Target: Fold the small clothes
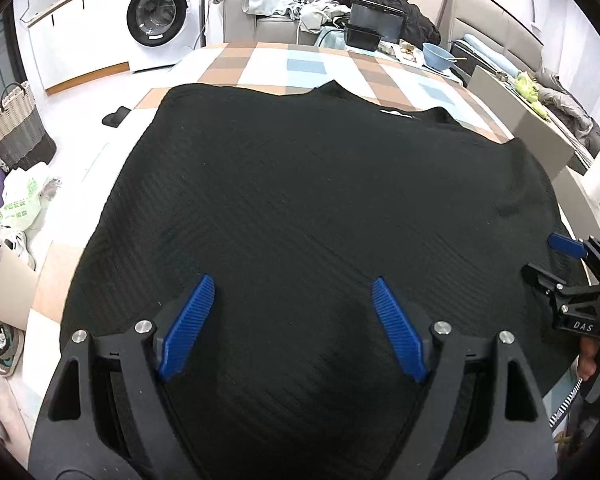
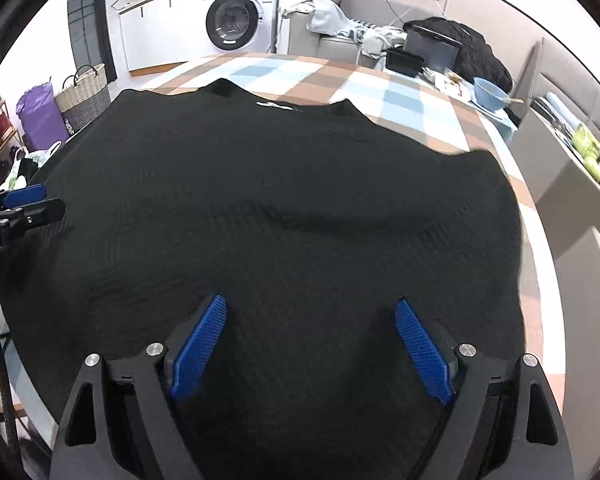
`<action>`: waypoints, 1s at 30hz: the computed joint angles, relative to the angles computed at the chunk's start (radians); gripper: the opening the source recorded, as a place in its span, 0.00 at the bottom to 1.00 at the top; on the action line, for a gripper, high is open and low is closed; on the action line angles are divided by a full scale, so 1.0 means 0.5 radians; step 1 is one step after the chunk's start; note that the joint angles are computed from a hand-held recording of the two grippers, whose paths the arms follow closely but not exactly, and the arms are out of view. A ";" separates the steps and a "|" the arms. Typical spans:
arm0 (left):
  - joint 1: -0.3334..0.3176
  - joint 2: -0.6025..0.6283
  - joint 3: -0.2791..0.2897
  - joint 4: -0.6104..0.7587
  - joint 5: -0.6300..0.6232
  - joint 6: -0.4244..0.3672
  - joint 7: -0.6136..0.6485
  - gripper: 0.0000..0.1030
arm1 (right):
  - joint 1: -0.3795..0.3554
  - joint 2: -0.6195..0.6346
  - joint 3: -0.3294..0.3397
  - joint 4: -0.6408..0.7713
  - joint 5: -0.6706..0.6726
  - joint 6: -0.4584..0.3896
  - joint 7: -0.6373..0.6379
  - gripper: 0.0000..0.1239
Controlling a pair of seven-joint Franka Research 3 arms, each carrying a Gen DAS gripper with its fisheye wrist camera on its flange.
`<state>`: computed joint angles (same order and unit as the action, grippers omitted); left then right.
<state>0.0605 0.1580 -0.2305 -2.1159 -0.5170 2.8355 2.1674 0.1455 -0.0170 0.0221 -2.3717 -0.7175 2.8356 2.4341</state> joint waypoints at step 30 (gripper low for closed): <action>-0.121 -0.694 0.591 -0.668 -1.003 -0.316 0.466 0.78 | -0.109 -0.132 0.228 -0.211 0.017 0.331 0.080 0.72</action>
